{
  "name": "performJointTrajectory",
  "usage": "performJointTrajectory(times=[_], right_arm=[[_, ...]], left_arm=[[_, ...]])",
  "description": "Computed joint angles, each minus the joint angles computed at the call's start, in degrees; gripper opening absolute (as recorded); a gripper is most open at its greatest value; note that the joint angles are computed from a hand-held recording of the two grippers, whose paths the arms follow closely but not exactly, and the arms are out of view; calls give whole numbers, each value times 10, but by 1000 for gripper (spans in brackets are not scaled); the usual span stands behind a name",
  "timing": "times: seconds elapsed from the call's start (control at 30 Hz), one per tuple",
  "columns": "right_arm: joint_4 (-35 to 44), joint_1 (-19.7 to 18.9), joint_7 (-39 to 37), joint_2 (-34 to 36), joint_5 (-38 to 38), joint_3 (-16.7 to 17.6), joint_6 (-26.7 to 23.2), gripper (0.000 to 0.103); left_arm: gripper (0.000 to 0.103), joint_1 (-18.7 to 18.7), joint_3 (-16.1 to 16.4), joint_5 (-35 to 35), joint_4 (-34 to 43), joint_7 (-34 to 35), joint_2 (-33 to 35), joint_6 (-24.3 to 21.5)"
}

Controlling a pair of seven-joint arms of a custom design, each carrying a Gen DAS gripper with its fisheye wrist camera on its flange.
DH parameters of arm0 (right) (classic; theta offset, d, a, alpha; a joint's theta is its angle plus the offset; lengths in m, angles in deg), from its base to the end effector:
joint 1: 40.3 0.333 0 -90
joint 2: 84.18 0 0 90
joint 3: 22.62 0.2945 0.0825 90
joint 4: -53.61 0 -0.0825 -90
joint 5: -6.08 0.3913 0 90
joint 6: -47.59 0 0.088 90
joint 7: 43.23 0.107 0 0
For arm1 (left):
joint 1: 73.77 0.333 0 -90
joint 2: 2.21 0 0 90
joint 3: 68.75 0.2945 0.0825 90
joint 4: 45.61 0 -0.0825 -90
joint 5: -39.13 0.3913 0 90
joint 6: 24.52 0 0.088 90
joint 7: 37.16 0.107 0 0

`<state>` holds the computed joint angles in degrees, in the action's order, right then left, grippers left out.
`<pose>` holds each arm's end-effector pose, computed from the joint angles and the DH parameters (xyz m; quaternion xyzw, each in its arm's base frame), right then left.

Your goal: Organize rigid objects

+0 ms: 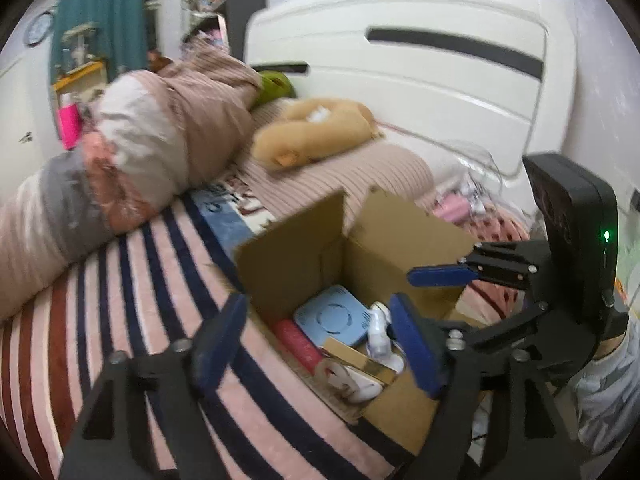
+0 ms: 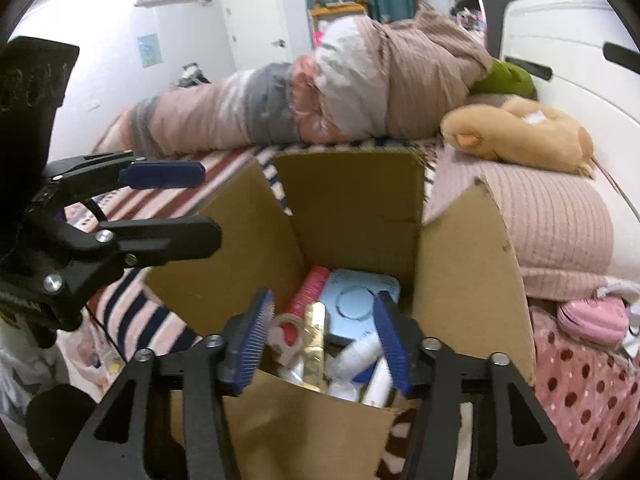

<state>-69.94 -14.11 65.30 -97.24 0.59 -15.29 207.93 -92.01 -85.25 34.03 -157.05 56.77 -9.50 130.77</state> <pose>0.4517 0.3108 0.5757 -0.7420 0.5207 -0.1812 0.3813 0.4766 -0.3376 0.6181 -0.4106 0.8042 -0.3819 0.1969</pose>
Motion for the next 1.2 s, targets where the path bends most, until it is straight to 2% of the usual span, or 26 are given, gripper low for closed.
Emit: performJointTrajectory(times=[0.1, 0.17, 0.23, 0.33, 0.4, 0.47, 0.57, 0.77, 0.97, 1.07, 1.2], right_arm=[[-8, 6, -22, -5, -2, -1, 39, 74], [-16, -2, -16, -10, -28, 8, 75, 93], [-22, 0, -20, -12, -42, 8, 113, 100], [-27, 20, -36, -12, -36, -6, 156, 100], [-29, 58, -70, -8, -6, -36, 183, 100], [-28, 86, -95, -2, 14, -56, 206, 100], [-19, 90, -101, 10, 17, -57, 220, 101], [-3, 94, -109, 25, 29, -58, 215, 101], [0, 87, -112, 29, 31, -49, 217, 101], [-2, 98, -124, 28, 41, -58, 218, 101], [-1, 87, -116, 29, 35, -48, 219, 100]], left_arm=[[86, 24, -8, 50, -39, -69, -36, 37], [90, 52, -21, 94, -69, -133, -64, 62], [95, 78, -32, 123, -92, -183, -87, 74], [96, 133, -59, 172, -129, -271, -128, 91], [96, 159, -70, 189, -148, -307, -147, 94], [96, 168, -70, 192, -163, -320, -160, 95], [96, 185, -77, 198, -182, -341, -177, 98], [96, 209, -89, 204, -201, -360, -196, 113], [96, 221, -98, 202, -201, -364, -199, 115], [96, 222, -99, 203, -201, -365, -200, 115], [96, 224, -100, 204, -201, -366, -201, 115]])
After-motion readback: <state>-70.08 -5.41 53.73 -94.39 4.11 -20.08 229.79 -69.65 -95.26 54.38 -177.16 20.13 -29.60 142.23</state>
